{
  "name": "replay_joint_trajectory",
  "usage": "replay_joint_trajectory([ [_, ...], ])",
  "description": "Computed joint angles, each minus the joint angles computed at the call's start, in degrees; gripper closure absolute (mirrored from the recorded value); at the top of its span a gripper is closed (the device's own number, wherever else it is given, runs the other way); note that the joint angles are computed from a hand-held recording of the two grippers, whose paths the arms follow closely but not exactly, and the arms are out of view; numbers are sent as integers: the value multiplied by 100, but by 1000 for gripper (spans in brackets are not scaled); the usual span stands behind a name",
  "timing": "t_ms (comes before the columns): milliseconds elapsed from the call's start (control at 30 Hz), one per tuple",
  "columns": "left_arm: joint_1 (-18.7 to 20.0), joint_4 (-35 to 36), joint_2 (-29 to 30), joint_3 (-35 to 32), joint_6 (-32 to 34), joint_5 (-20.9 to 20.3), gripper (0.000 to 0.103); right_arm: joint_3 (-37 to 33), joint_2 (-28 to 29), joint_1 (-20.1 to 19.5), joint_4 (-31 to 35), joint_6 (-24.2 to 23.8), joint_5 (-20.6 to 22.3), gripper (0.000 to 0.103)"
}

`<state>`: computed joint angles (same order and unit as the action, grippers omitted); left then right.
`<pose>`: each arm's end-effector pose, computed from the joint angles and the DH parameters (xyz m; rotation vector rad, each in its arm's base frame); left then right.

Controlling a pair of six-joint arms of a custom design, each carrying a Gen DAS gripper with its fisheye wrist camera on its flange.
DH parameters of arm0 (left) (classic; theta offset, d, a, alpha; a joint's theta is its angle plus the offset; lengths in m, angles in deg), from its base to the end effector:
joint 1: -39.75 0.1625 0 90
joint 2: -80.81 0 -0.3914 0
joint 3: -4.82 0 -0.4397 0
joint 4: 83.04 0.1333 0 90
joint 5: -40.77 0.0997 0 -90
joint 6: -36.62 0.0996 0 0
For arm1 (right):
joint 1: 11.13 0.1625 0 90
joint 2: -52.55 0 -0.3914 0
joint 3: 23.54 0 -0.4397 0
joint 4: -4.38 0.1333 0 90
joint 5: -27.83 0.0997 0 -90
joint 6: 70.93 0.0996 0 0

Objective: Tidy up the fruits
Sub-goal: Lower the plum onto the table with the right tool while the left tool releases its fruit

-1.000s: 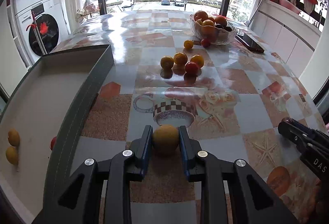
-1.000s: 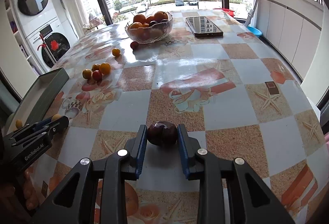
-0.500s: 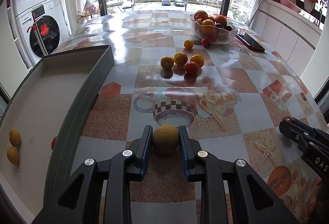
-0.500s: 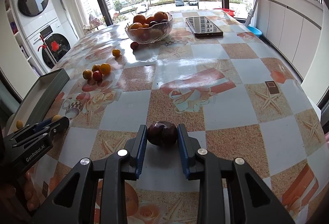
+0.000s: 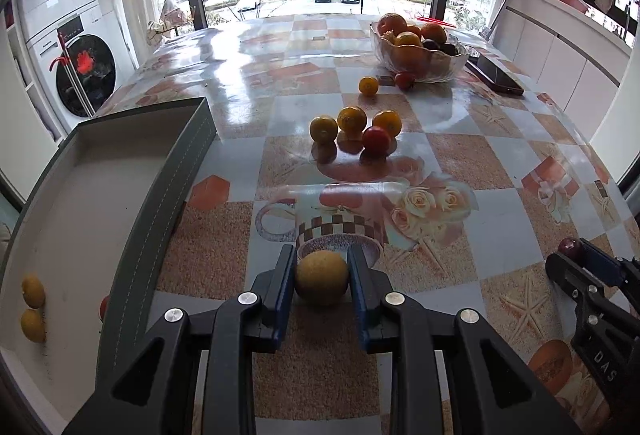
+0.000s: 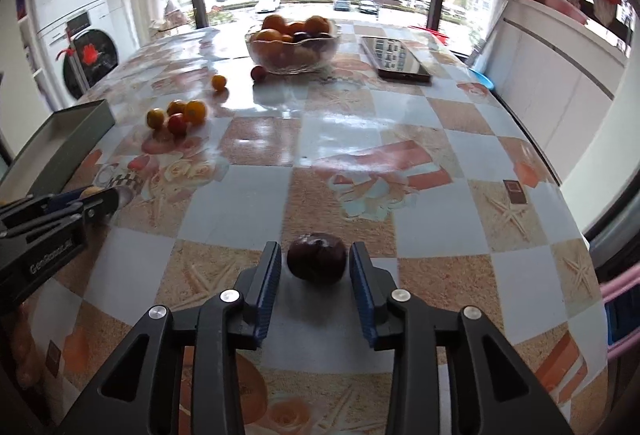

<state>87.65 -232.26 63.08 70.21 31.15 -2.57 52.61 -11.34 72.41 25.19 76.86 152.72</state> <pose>-0.3705 -0.7169 -0.0903 0.6540 2.3088 -0.6391 0.0065 -0.6207 0.2925 0.1204 -2.1496 0.8650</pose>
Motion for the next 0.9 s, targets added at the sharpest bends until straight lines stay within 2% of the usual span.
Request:
replay_joint_trajectory([
  [67,-17,10,22,0,-78,132,64,-24,-4,-20,43,116,-16,64],
  [100,-21,76,37,-25,-157,213,31,-41,0,-27,73,145,-31,63],
  [133,0,261,23,-40,-358,243,11,-50,3,-29,83,152,-34,63],
  [200,60,217,-65,57,-523,48,11,-28,5,-15,22,96,8,63],
  [300,57,218,-75,76,-522,89,10,-19,7,-11,3,83,12,62],
  [433,71,341,-59,25,-473,-4,1,-8,10,0,-26,64,34,59],
  [900,71,371,-43,-18,-483,-19,1,-18,15,-24,23,46,-40,48],
])
